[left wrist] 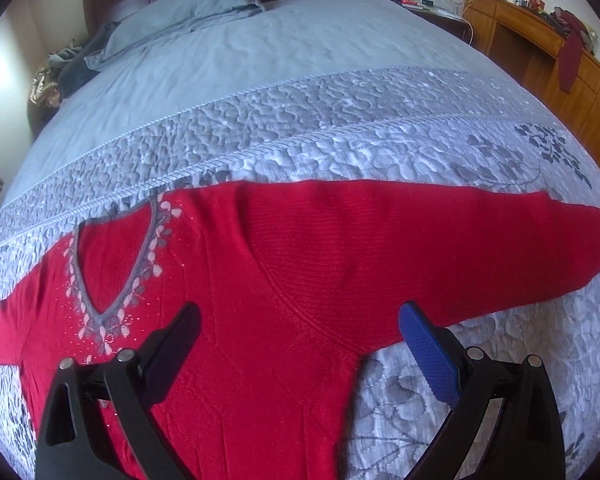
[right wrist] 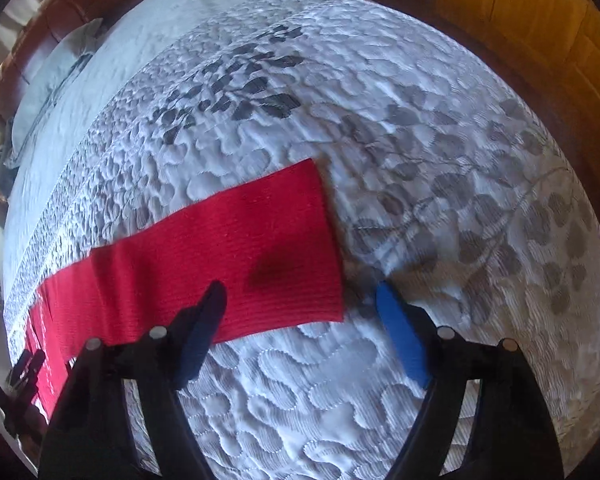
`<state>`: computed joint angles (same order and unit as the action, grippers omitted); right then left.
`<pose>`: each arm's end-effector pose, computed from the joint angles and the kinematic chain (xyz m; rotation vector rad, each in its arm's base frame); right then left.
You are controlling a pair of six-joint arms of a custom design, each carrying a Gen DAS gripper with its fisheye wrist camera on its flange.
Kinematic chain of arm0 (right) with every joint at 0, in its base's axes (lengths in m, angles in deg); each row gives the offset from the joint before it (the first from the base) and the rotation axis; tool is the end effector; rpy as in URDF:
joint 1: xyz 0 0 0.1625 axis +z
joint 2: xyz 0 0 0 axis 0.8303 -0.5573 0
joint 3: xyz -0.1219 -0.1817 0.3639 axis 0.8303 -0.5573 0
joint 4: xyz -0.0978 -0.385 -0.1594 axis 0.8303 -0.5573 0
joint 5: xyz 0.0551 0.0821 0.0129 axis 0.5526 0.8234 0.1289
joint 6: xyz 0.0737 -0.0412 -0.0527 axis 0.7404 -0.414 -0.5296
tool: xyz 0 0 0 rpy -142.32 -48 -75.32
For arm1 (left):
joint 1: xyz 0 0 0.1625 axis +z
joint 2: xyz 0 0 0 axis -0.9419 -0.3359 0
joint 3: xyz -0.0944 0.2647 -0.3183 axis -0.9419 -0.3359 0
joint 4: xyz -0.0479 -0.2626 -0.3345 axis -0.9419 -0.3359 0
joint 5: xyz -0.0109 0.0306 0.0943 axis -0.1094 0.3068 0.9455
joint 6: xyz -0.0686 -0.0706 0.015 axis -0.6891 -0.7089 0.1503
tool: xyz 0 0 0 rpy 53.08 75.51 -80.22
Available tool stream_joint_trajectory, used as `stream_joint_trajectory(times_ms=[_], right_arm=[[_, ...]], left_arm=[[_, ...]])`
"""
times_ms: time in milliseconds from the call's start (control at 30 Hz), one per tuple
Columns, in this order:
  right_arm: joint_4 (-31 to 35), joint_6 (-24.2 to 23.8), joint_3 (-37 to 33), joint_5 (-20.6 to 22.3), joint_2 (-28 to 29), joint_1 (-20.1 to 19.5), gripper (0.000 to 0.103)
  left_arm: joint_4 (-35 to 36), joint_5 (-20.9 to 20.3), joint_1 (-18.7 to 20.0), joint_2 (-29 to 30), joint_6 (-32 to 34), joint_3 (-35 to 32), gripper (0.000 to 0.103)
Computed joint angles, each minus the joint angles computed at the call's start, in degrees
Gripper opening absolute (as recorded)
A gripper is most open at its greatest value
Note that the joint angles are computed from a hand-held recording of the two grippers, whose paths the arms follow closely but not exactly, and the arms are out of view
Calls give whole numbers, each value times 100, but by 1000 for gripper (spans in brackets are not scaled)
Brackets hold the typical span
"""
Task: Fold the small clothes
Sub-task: 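Reach the right tool to the sweater sleeve cuff and grasp it, then carry the held sleeve across the sweater body with the right tool and release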
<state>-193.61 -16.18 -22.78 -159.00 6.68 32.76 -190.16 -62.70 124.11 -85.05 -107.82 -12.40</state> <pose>0.0586 -0.7872 0.4131 -0.2693 -2.4568 0.5059 -0.3009 -0.7731 0.1693 0.2701 2.2246 -0.5515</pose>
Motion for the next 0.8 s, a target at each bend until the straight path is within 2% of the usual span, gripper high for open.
stream_joint_trajectory(times_ms=[67,100,133,167,200,267,367,433,500,600,800], right_arm=[[24,-122,-16,-18,61,36,60],[20,-134,-12,-196,95,75,40],[-43,-190,-3,-207,100,68,29],[18,-85,9,21,49,50,15],[11,46,55,208,-14,34,10],[-309,64,211,233,-108,112,9],[-856,-234,448,81,-166,404,9],[-970,-414,462,183,-93,614,9],[-1065,-791,446,95,116,952,9],[-1028,-1026,422,202,414,1288,9],[-694,-1026,86,611,1353,1770,9]], left_arm=[[90,51,33,-57,-133,23,99],[118,30,50,-116,-203,65,99],[120,6,65,-177,-235,119,99],[112,4,74,-251,-253,192,99],[93,40,77,-347,-257,298,99],[23,160,81,-577,-210,563,99],[45,283,121,-1005,-283,993,99],[100,333,170,-1338,-479,1286,99],[174,382,227,-1646,-692,1532,99],[334,472,319,-2046,-964,1819,99],[460,381,526,-2656,-1219,2154,99]])
